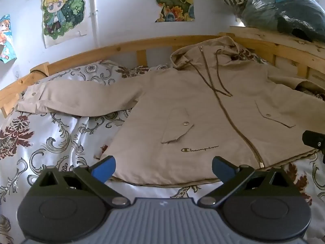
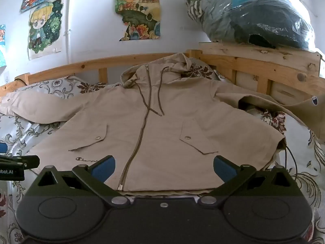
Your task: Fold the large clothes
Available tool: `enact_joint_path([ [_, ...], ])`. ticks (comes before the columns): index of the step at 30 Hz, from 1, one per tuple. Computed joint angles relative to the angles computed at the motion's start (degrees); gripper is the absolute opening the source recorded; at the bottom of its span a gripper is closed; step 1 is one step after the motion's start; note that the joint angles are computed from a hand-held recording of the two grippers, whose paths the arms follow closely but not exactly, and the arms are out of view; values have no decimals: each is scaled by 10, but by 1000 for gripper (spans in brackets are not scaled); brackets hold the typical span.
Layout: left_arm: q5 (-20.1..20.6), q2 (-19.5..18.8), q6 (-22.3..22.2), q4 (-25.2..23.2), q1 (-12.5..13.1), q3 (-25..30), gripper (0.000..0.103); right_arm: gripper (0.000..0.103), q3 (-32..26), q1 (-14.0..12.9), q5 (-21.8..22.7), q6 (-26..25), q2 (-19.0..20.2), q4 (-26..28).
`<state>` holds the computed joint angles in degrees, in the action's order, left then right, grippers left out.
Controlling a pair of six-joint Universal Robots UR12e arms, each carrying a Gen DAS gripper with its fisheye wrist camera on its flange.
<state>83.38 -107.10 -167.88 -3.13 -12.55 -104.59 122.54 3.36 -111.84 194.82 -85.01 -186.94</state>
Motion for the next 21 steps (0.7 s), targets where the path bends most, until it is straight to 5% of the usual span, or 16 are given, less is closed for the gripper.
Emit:
enact_joint_path([
  [21,5,2,-4,-6,-2,3,102,102,1,-2,1,6,1,-1],
])
